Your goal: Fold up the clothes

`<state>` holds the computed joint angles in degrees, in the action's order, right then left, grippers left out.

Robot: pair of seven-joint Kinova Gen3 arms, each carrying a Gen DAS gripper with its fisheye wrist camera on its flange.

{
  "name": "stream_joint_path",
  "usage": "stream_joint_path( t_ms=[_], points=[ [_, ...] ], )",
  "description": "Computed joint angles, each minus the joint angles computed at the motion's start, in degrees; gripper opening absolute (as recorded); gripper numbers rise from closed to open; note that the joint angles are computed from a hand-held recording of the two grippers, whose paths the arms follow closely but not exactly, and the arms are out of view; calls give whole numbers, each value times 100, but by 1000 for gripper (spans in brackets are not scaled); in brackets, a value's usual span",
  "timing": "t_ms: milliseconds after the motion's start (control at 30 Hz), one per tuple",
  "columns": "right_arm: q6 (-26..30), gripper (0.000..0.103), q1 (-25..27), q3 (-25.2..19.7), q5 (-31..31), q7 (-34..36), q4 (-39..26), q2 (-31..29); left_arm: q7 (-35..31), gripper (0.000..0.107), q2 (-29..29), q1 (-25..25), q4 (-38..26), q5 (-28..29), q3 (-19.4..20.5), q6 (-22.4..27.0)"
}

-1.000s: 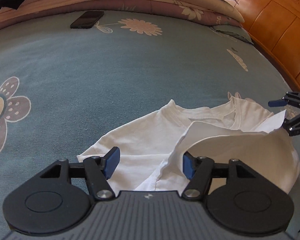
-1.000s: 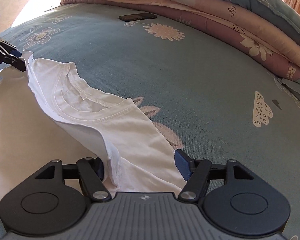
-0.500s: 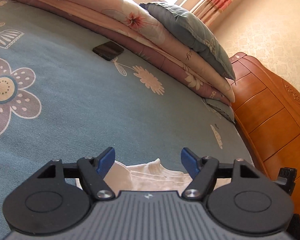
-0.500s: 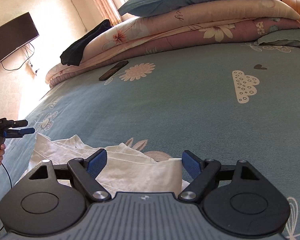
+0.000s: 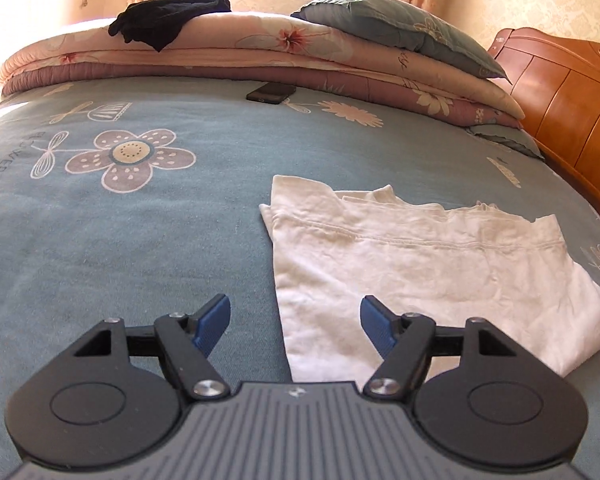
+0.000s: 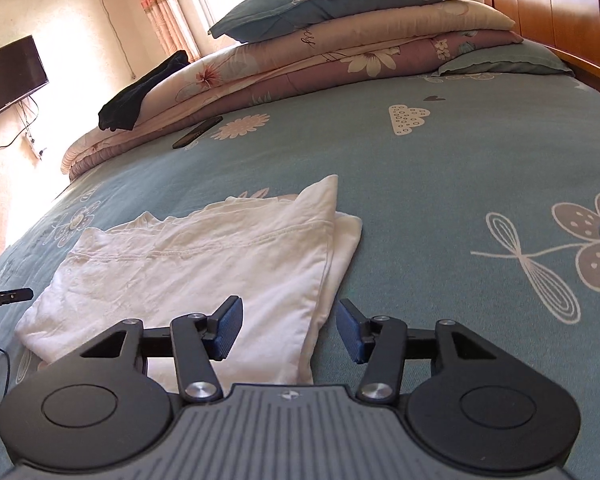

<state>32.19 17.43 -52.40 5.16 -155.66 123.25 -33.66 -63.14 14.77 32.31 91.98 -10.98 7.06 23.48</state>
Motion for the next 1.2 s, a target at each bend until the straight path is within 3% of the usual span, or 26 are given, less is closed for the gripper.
stream_joint_path(
  t_ms=[67, 200, 333, 400, 633, 800, 933, 1100, 1200],
  points=[
    [-20, 56, -67, -64, -206, -173, 123, -81, -26, 71, -91, -136, 217, 237, 87, -92],
    [-173, 28, -142, -203, -436, -314, 280, -232, -292, 72, -239, -555, 570, 905, 362, -274],
    [-327, 26, -29, -304, -534, -253, 299, -410, -756, 72, -309, -821, 666, 1396, 578, -295],
    [-281, 7, 23, -321, -621, -199, 258, -438, -890, 71, -300, -855, 655, 1566, 601, -272],
    [145, 6, -58, -261, -969, -114, 160, -667, -905, 71, -287, -630, 572, 1377, 422, -82],
    [569, 21, 303, -368, -981, -159, -43, -663, -708, 71, -353, -396, 518, 1061, 246, -56],
    [810, 21, 915, -633, -715, 49, -488, -1025, -1269, 71, -393, -616, 423, 1210, 577, -213],
    [240, 21, 1704, -1261, -800, 831, -733, -386, -1963, 71, 142, -454, -260, 1199, 762, 77],
    [227, 21, 2264, -1689, -960, 1054, -786, -226, -1932, 71, 348, -162, -449, 1055, 529, 266]
  ],
)
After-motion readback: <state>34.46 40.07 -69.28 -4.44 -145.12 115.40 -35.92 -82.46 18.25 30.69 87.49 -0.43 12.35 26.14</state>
